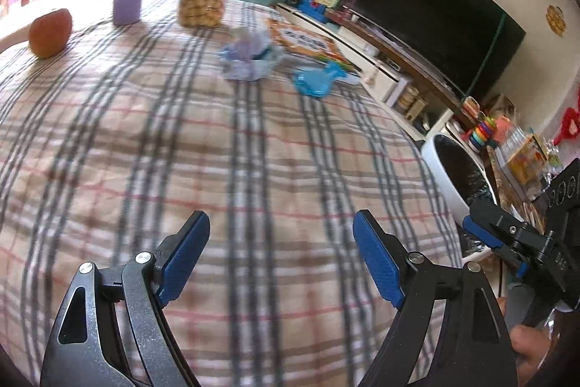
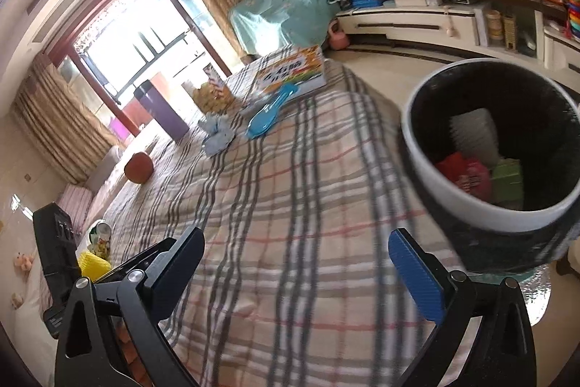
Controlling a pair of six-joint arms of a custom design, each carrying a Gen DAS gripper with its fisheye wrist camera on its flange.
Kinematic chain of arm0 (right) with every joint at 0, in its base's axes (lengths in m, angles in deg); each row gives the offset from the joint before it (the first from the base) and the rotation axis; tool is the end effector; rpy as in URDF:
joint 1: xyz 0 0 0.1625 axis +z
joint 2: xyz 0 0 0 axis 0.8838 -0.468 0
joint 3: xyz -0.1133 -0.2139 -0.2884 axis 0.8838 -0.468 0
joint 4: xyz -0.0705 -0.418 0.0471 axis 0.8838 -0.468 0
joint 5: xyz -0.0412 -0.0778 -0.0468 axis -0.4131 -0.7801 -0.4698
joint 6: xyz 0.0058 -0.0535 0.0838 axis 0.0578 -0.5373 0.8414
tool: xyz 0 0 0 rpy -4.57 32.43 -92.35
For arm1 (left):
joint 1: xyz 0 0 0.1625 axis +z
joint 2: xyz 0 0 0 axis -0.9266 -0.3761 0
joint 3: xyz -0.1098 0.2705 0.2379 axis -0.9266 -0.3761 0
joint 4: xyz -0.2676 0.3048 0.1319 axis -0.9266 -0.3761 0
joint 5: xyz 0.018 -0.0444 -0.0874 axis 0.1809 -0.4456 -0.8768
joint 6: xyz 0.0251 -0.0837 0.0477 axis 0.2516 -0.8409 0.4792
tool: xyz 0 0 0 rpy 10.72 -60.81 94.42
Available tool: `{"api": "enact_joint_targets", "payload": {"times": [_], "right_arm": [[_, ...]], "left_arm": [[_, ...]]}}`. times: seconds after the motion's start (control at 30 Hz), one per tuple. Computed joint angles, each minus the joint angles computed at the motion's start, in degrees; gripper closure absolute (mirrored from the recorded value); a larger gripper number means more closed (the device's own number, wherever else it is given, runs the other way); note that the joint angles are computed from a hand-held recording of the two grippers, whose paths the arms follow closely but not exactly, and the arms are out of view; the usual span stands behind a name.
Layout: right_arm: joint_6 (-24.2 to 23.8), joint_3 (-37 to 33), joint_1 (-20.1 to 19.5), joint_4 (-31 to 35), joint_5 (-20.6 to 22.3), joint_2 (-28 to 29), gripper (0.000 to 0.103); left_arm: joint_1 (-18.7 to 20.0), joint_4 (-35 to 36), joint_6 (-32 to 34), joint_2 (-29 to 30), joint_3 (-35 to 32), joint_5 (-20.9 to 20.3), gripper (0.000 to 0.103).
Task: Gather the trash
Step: 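Move both open tools back over the table toward the remaining trash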
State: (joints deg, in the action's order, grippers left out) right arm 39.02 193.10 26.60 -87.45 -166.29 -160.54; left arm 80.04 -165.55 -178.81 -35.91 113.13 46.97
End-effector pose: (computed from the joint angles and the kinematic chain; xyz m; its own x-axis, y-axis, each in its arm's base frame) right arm 0.1181 -0.3689 0.2947 -0.8854 -0.3789 0.2692 -0.4581 0.8091 -0.3682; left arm -0.3124 -0.2835 0.0784 -0.8693 -0.2679 -0.4154 0.1484 0.6601 -0.7363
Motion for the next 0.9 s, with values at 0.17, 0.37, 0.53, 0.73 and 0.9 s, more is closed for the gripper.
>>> {"api": "enact_joint_targets", "payload": {"times": [0.17,0.37,0.53,0.73,0.9], "right_arm": [[-0.31,0.75,2.51,-4.26,-1.06,3.87,0.001],[-0.22,0.40,4.49,-9.39,-2.45,8.96,0.001],[0.70,-0.74,5.12,-11.10,-3.07,12.22,0.001],[0.61,-2.57,6.33,-14.40,-4.03,16.71,0.001],[1.19,-4.68,6.85,-18.31,-3.99,21.27,0.001]], "left_arm": [[-0.05,4.56,-3.64,-4.11,1.90,-0.79,0.020],[0.75,6.61,-3.93,-6.04,2.42,-0.71,0.020],[2.14,6.41,-2.44,-6.57,2.39,-0.27,0.020],[4.52,5.63,1.08,-6.12,1.51,0.82,0.020],[7.13,4.62,4.76,-5.19,0.13,2.40,0.020]]}}
